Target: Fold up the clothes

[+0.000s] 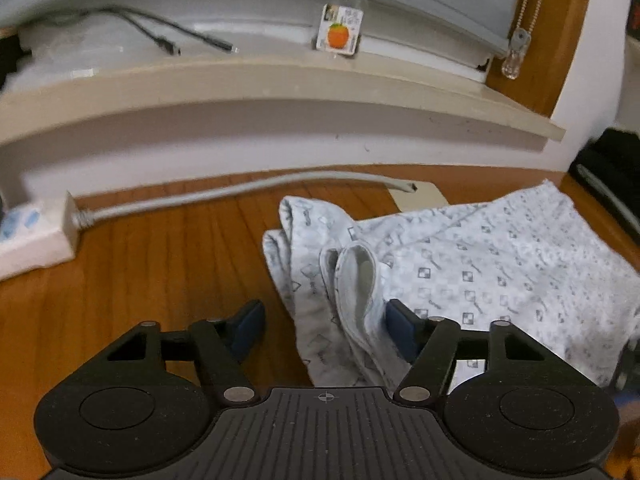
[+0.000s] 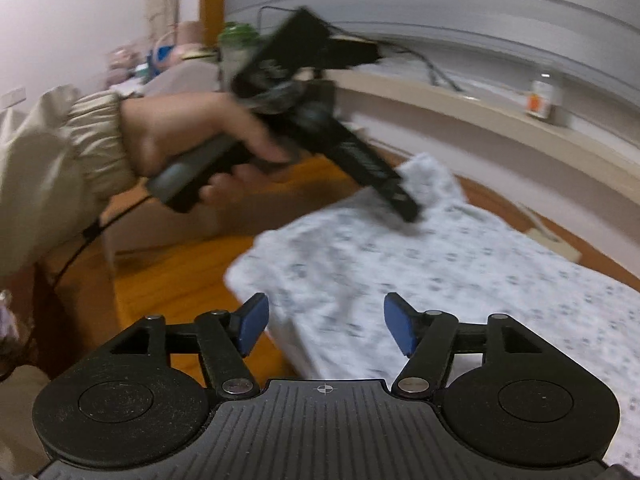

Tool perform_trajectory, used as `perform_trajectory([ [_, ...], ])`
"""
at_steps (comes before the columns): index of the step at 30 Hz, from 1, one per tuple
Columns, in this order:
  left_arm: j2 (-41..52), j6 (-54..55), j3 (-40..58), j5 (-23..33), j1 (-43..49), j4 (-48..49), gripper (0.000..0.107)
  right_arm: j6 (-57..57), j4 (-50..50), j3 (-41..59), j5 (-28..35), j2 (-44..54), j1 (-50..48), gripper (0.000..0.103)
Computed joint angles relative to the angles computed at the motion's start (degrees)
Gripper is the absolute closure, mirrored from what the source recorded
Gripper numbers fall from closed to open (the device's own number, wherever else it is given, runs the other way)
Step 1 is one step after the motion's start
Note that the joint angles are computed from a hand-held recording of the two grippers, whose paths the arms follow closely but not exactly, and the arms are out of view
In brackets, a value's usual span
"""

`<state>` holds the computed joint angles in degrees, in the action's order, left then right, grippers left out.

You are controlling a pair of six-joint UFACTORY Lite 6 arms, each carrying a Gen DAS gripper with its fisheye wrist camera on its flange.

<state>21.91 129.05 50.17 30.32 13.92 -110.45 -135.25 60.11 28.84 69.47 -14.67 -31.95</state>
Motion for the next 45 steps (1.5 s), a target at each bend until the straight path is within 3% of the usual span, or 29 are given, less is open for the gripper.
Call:
perform_trajectory([
  [2,0.6,0.6,0.0,1.0,0.4,-0.7,0.041,0.0,0.4,-1.8,-1.1,-2.4,1.5,0.038],
  [7,2.4,-4.7,1.3,5.1,2.8,4.1,0.062,0.7,4.2,-5.3,-5.5,-7.0,7.6,0.034],
  [14,4.0,-7.0,1.7,9.2,5.5,6.5,0.074,2.4,8.3,-5.8,-9.7,-6.2,13.0,0.037],
  [17,4.6,-7.1,1.6,10.8,6.6,6.6,0.077,2.2,8.7,-5.2,-8.9,-4.2,12.8,0.049],
  [19,4.7,-8.2,1.5,11.3,6.9,7.3,0.082,1.8,9.5,-5.7,-9.4,-5.0,12.5,0.072],
  [21,5.0,-9.9,1.7,12.0,7.5,8.5,0.085,1.1,10.2,-6.2,-9.8,-6.0,12.1,0.078],
  [28,-0.4,-8.6,-2.8,11.9,7.8,6.0,0.096,-0.2,11.6,-6.4,-4.4,-4.8,6.3,0.084],
  [33,-7.5,-14.1,-3.8,13.9,5.9,8.4,0.096,0.9,10.3,-2.5,5.0,-4.7,-2.6,0.084],
  [37,-14.3,-18.9,-2.2,10.0,-2.8,7.5,0.096,1.3,9.0,7.5,13.8,1.2,-12.8,0.085],
  [40,-15.4,-21.8,3.2,3.2,-14.7,4.6,0.096,1.7,9.1,18.2,19.2,8.8,-20.5,0.085],
  [45,-1.2,-33.8,28.3,-13.0,-38.7,7.7,0.096,8.7,11.5,42.8,21.6,27.6,-29.0,0.085],
])
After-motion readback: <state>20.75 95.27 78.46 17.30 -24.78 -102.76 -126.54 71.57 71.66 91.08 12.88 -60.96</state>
